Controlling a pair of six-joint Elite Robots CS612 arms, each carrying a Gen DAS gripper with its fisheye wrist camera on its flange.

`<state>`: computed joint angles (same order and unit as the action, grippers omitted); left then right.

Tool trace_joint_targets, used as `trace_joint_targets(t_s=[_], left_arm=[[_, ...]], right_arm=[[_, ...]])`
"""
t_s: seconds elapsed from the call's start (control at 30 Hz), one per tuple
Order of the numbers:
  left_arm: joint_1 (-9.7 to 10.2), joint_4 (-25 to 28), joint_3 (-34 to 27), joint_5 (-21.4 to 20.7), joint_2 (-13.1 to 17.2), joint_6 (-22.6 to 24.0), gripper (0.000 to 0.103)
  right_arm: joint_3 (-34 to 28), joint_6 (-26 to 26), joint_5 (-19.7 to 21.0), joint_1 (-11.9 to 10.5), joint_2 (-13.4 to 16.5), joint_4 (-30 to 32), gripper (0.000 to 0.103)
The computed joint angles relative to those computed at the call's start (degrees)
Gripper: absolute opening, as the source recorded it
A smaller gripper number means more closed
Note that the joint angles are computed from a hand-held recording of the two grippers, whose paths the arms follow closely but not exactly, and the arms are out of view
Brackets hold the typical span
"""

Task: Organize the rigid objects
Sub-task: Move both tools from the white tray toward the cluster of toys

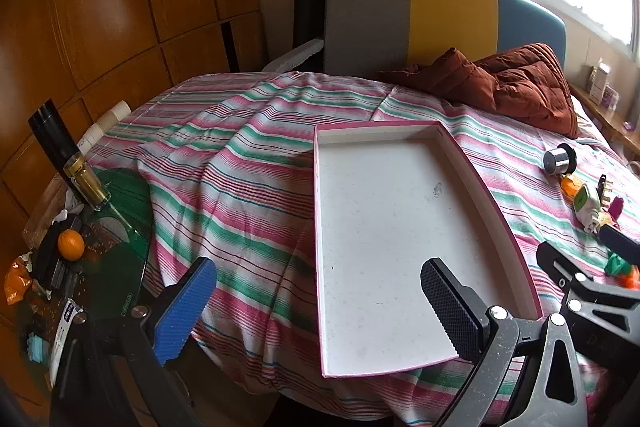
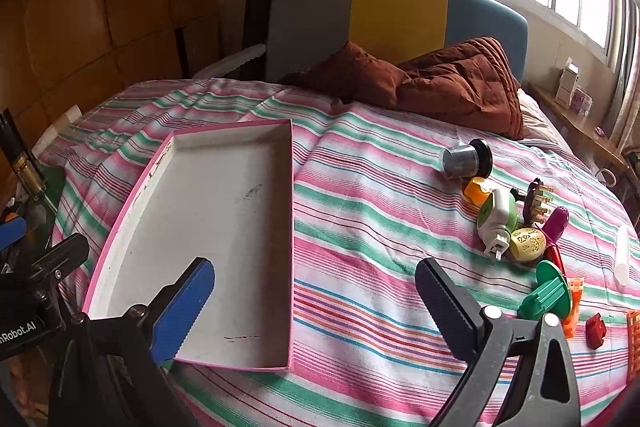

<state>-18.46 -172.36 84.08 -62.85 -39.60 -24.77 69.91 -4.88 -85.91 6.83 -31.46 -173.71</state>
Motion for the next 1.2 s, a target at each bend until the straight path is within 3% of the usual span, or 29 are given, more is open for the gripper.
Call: trace_joint_targets(t_s=[0.43,0.6,0.9,1.0,1.2], left_arm=[[-0.39,1.0,-0.8,-2.0,0.4,3.9,0.103],[-1.08,0.1,-1.4,-0.3,0.9,8.0,0.103],[-1.86,0.8,-2.8,-1.8,1.5,13.1,0.103],[-2.12,0.4,-3.5,-2.7,1.9,14.5,0.103],[-2.22,0.7,-5.5,-7.2,2.7,16.1,0.103]], right_arm=[[-1.3,-0.1,-2.7,-2.1,0.2,-0.4,0.102],[-3.1,0.1,-5.5,-3.9,0.4,-0.9,0.102],[-5.3,7.7,-10.7,-8.0,2.0,1.1,0.102],[-5.6,15.5,-7.2,-9.6,1.8,4.2,0.102],[-4.1,26.3,1.4,-11.9,1.1,3.8,0.102]])
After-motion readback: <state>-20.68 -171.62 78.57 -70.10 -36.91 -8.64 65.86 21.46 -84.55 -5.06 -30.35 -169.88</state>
